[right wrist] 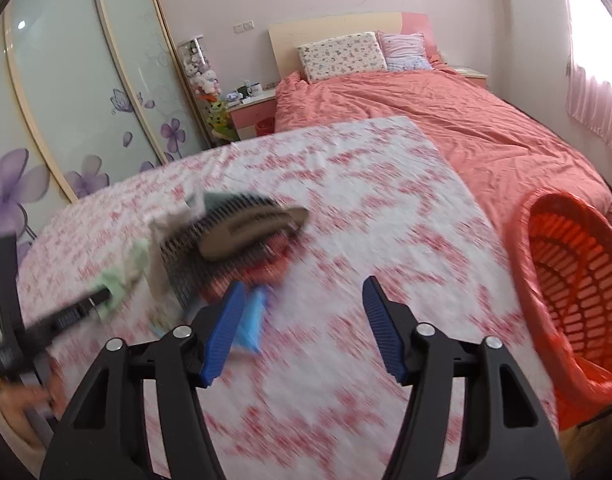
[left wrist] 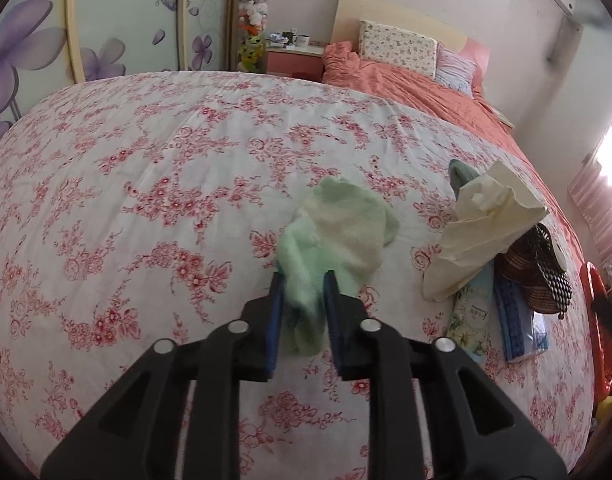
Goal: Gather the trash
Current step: 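Grasp the light green cloth with the left tool while the right tool grasps the brown hair clip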
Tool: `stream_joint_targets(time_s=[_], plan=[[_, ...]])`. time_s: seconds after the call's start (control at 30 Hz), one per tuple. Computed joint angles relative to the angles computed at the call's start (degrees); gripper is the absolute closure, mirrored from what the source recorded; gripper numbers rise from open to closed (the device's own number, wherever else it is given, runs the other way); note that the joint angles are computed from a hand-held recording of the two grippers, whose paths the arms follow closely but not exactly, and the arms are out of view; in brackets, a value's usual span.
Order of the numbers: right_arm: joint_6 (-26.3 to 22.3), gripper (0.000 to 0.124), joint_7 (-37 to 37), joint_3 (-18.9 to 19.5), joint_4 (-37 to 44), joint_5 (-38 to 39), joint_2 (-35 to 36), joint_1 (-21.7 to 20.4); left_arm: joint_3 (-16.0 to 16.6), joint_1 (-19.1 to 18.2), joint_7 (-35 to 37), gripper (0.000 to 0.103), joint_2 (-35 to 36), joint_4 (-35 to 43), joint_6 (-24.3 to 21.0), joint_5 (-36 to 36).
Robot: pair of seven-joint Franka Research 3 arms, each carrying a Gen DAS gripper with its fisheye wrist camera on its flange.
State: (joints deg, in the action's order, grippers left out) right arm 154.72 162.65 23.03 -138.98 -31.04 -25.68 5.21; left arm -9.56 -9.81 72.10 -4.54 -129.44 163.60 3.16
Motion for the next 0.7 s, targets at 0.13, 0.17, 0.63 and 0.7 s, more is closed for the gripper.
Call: stream_joint_targets(time_s=[0.13,0.17,0.63,0.7], plan=[[0.87,0.067,1.41,-0.48,6.22,-0.78,6.19,-1.06,0.15,-0.36,1.65,0.076,0.65,0.01,0.33,-2.15],[0.66,0.067,1.57,-1.09,7.83,-0.79,7.89,-0.65,0.17,-0.37,2.00,0.075,0.66,-0.07,0.59,-2.58],[-7.35,0.099,-7.45,-10.54,7.88,6.70,9.72,8.66,0.05,-0.67,4.26,0.069,0.51,-0.27,0.91,-5.33],[-8.14,0.099,-7.07,-10.14,5.84,6.16,7.55,7.47,0.03,-0.76,4.45,0.067,0.49,-0.27,0.93,-5.52]])
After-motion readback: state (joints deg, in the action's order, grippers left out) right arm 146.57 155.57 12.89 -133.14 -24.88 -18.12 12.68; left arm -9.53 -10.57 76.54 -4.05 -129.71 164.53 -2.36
